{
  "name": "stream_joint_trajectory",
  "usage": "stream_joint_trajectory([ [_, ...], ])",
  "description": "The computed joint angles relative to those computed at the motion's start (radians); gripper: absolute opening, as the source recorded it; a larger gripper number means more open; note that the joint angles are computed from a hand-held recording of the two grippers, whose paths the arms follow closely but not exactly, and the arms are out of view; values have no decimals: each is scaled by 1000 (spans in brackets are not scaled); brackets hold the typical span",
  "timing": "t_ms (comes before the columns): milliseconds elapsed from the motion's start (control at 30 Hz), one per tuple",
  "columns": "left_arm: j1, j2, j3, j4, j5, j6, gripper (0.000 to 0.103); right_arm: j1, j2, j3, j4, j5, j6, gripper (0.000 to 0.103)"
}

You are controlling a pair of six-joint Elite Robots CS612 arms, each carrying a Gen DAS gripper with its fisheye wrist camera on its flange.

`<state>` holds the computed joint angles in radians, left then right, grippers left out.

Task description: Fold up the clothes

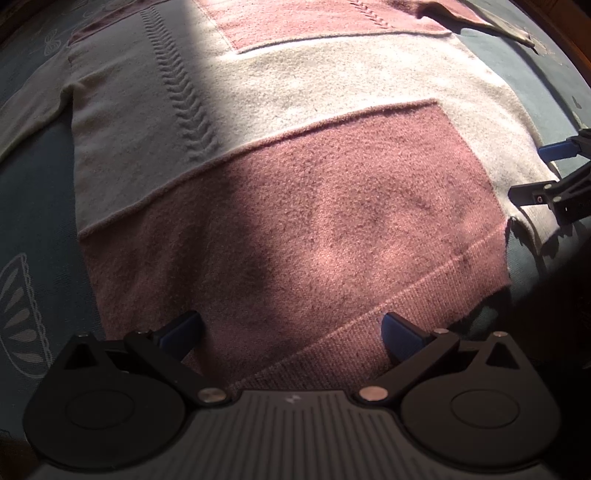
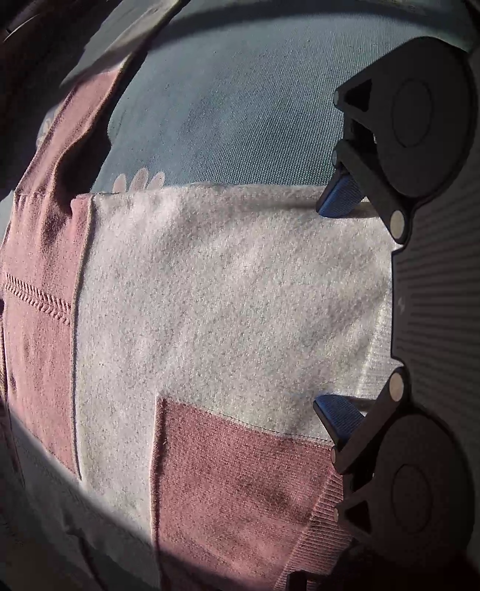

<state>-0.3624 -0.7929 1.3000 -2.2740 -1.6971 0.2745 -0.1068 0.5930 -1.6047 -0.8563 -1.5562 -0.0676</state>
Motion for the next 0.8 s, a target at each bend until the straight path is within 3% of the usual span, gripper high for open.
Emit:
stream_joint_trajectory([
  [167,17,-14,9,11,-24,-30,102,1,-2,4,2,-4,2,103],
  [300,31,-5,-4,-58,-49,-57,102,4,-5,8,4,-9,4,103],
  [467,35,40,-55,-24,-11,-116,102,5,-13,18,14,-12,5,103],
  [633,35,4,-3,-13,16,-84,102,5,-13,19,12,-13,7,103],
  [800,31,-9,2,12,-90,-39,102,7,-7,10,0,-18,11,103],
])
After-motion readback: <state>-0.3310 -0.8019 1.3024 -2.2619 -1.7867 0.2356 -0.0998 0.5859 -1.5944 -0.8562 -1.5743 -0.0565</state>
